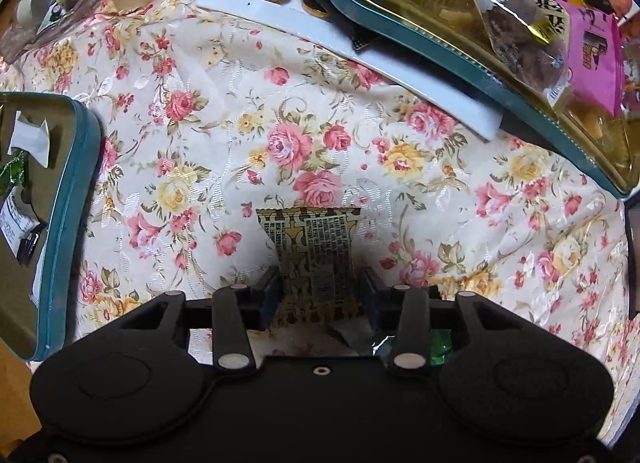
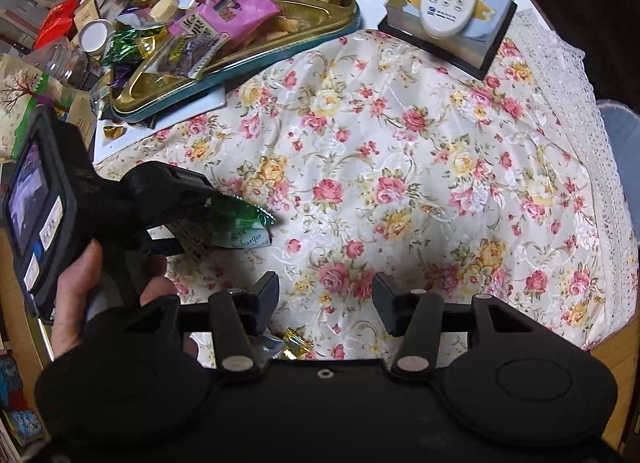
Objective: Organize snacks
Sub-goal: 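Grasp the gold barcode-printed packet with the left tool, then grasp the small gold-and-silver candy with the right tool while the left holds its packet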
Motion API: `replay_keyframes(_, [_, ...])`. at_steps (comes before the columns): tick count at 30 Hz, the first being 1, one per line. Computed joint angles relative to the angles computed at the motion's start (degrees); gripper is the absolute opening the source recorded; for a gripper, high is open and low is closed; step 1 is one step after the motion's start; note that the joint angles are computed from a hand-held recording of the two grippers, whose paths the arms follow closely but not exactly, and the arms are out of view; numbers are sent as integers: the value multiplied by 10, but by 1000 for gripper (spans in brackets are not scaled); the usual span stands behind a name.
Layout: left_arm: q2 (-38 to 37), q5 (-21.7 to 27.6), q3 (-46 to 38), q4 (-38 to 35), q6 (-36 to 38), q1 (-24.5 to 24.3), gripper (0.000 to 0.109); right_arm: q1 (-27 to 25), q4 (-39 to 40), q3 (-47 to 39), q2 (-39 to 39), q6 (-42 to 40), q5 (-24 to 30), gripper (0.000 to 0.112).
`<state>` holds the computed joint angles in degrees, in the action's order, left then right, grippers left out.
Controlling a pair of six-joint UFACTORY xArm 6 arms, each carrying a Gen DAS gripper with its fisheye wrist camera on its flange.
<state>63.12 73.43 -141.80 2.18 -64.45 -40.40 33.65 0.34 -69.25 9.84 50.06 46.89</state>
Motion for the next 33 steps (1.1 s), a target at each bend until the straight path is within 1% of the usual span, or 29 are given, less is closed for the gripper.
replay_keyframes(2, [-36, -40, 65, -23, 7, 5, 45, 2, 0, -4, 3, -3, 2, 53])
replay_keyframes(3, [-66, -65, 116, -35, 12, 9, 44, 3, 1, -6, 5, -4, 3, 53])
replay_keyframes(4, [-83, -79, 143, -46, 19, 11, 43, 4, 4, -10, 8, -7, 6, 53])
replay_keyframes(6, [-95, -80, 157, -55, 38, 10, 42, 6, 9, -14, 11, -12, 6, 52])
replay_keyframes(8, [-124, -92, 201, -48, 63, 7, 42, 10, 8, -18, 13, -14, 8, 52])
replay_keyframes(12, [-157, -82, 228, -44, 111, 1, 42, 14, 13, -22, 16, -25, 7, 52])
replay_keyframes(16, [-196, -83, 265, -56, 158, -1, 42, 12, 42, -25, 22, -49, 3, 52])
replay_keyframes(21, [-210, -61, 267, -60, 203, -7, 42, 10, 73, -33, 38, -82, 12, 52])
replay_keyframes(23, [-215, -64, 272, -74, 221, -6, 42, 12, 77, -41, 47, -91, 21, 52])
replay_keyframes(26, [-235, -75, 293, -87, 233, -6, 42, 17, 84, -54, 62, -108, 33, 52])
replay_keyframes(28, [-249, -87, 313, -82, 231, -3, 42, 22, 93, -61, 71, -125, 37, 52])
replay_keyframes(33, [-283, -106, 363, -56, 194, 9, 42, 40, 85, -79, 93, -139, 50, 52])
